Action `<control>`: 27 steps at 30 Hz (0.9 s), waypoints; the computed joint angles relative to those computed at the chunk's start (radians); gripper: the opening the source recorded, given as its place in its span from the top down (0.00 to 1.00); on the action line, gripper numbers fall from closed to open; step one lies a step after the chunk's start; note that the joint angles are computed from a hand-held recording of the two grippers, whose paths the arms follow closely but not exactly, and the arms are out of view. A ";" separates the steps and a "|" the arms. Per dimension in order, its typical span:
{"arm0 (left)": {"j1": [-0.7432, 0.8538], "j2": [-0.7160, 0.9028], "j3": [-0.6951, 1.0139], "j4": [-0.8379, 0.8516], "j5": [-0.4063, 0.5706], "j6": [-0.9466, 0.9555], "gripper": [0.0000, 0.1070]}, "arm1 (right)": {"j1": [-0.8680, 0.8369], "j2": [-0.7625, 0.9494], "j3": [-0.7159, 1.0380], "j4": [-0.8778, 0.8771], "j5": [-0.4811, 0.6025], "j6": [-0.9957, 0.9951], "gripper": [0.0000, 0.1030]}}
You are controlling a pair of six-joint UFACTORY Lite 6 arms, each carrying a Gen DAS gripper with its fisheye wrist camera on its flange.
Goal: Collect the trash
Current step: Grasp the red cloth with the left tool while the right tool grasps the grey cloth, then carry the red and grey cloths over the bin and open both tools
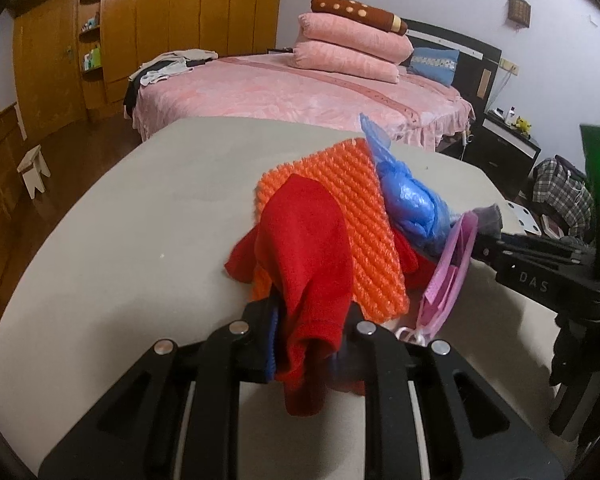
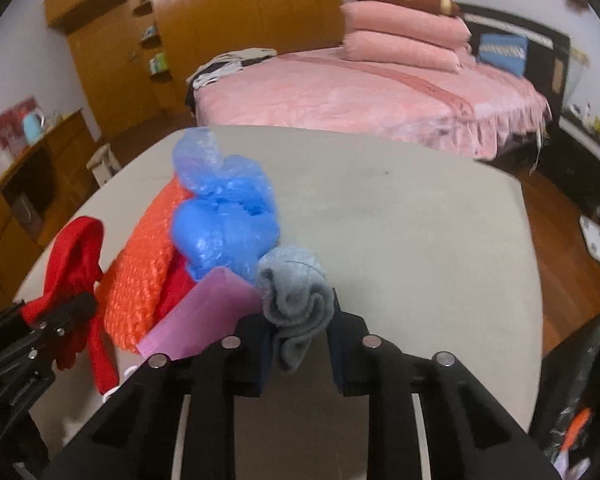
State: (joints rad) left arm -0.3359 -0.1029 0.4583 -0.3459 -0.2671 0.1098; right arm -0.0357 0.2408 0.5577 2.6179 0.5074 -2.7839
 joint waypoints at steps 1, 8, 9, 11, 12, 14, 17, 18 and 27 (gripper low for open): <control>0.001 0.000 0.000 0.013 0.002 -0.012 0.83 | -0.008 -0.010 -0.008 -0.033 0.002 0.026 0.80; -0.016 -0.087 -0.025 -0.013 0.029 0.021 0.83 | -0.086 -0.169 -0.111 -0.160 0.028 0.156 0.86; -0.021 -0.103 -0.028 -0.030 0.036 0.036 0.83 | -0.094 -0.193 -0.127 -0.161 0.031 0.153 0.86; -0.034 -0.124 -0.026 -0.075 0.045 0.073 0.83 | -0.102 -0.258 -0.163 -0.165 0.028 0.154 0.86; -0.042 -0.138 -0.029 -0.096 0.049 0.091 0.83 | -0.109 -0.282 -0.176 -0.175 0.029 0.161 0.86; -0.065 -0.163 -0.029 -0.163 0.059 0.151 0.83 | -0.134 -0.347 -0.205 -0.241 0.032 0.223 0.86; -0.103 -0.180 -0.028 -0.263 0.060 0.244 0.83 | -0.183 -0.411 -0.224 -0.362 0.045 0.328 0.86; -0.115 -0.177 -0.023 -0.290 0.058 0.265 0.83 | -0.193 -0.411 -0.213 -0.391 0.044 0.351 0.86; -0.204 -0.200 -0.024 -0.516 0.045 0.460 0.83 | -0.307 -0.560 -0.297 -0.607 0.068 0.516 0.86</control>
State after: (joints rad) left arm -0.5396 -0.3029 0.4346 -0.8619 -0.2220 0.5694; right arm -0.3428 -0.3191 0.2604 2.0108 0.5755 -2.2679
